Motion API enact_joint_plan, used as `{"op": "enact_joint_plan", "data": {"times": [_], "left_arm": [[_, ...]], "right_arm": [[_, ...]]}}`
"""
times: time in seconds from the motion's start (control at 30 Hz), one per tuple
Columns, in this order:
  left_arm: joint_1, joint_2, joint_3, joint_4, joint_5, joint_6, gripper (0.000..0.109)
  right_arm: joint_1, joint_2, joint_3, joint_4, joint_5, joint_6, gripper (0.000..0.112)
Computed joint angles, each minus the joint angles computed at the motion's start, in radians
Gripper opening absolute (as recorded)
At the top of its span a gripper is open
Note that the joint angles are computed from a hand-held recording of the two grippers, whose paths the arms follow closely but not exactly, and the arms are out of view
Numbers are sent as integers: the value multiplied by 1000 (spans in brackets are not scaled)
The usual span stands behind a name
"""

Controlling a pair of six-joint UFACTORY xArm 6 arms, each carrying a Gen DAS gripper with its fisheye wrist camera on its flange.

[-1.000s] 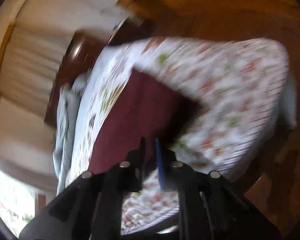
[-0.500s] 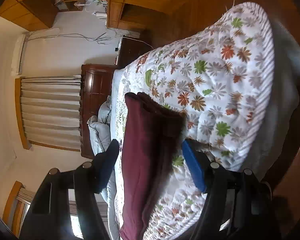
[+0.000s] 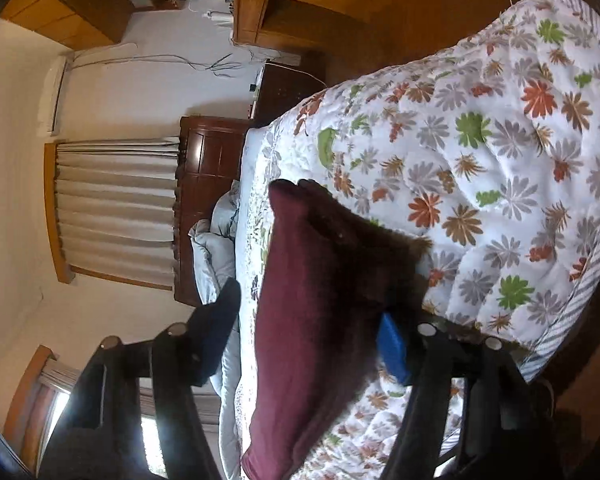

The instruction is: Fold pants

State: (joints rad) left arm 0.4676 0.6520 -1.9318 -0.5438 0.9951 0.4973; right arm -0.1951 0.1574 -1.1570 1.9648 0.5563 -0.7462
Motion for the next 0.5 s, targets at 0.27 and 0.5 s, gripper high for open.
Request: {"op": "enact_joint_plan", "data": {"times": [0.27,0.5], "left_arm": [[-5,-6,11,4,-11,-6,90],[-3,-4,10,-3,-12,0,90]], "right_arm": [[14,66,-94,-82,7,47,59],[30,81,-115,-88,-42,65,42]]}}
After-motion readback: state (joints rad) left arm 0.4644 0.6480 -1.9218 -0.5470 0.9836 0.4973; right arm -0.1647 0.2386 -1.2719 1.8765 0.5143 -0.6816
